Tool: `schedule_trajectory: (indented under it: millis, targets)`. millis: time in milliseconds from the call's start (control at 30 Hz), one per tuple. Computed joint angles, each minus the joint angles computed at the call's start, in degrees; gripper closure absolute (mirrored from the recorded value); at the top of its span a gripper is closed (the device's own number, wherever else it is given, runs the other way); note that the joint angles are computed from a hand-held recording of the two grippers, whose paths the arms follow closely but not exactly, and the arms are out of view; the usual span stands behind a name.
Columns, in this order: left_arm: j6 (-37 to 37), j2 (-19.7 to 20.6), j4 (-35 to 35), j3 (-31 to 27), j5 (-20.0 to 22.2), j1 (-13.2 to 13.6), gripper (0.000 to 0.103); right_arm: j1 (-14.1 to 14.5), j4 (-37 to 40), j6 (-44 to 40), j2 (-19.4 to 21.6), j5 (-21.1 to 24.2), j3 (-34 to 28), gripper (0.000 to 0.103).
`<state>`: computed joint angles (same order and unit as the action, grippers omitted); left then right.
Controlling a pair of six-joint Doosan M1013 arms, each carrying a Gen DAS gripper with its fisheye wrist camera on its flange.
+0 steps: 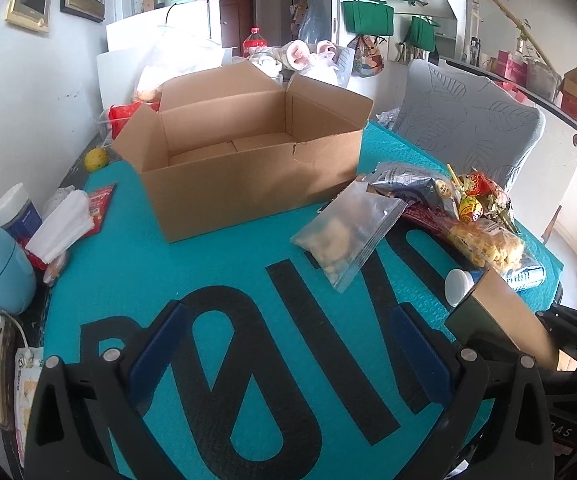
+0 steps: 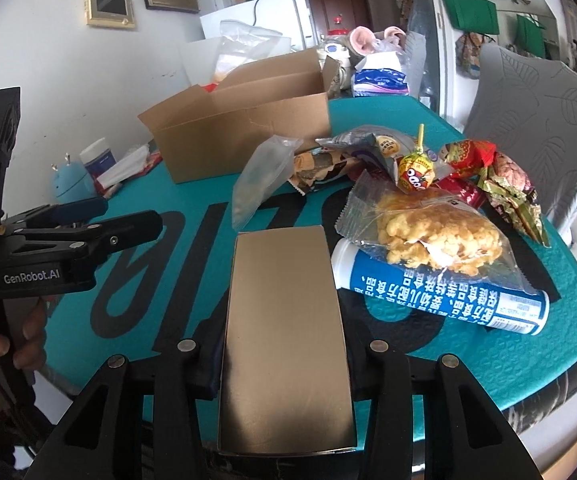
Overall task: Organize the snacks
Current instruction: 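Lift the tan box with the right gripper while the left gripper grasps the frosted snack bag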
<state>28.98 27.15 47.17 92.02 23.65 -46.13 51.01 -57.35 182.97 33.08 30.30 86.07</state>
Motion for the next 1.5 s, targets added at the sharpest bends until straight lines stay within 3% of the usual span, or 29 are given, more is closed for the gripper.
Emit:
schedule_trajectory:
  millis: [200,367,533,700,833,1267,1333,1400,1500]
  targets:
    - [11.6,1.6,-7.5,-3.6,-0.1,0.3,0.0,0.1,-2.4,2.4,-0.6,-0.5,0.8,0.06]
    - [16.3,3.4,-8.6,-6.4,1.1,0.4,0.0,-0.3,-1.8,2.2,0.0,-2.3,0.6,0.06]
    - [26.5,5.7,-17.8,-9.5,2.0,1.3,0.0,-1.1,-2.5,5.1,-0.5,-3.9,1.3,0.06]
    - [30.3,7.6,-18.2,-12.6,3.1,1.2,0.0,-1.3,-5.6,6.9,-1.7,-2.3,1.5,0.06]
    - [38.1,9.4,-24.6,-15.6,3.9,1.9,0.0,-1.9,-8.4,9.0,-2.3,-2.7,1.2,0.06]
    - [60.7,15.9,-50.1,-25.0,14.1,5.3,0.0,-5.2,4.1,-2.7,-0.4,-2.0,-2.4,0.06]
    - [63.0,16.3,-53.4,-25.6,15.8,5.7,0.006,-5.2,3.3,-1.4,-0.1,-1.4,-2.6,0.06]
    - [64.0,15.7,-54.4,-24.8,14.9,5.8,0.019,-5.6,4.6,-2.0,0.0,-2.0,-2.9,0.06]
    - [63.8,15.1,-53.1,-24.0,14.9,5.7,0.033,-5.8,5.6,-2.0,0.2,-2.8,-3.2,0.06]
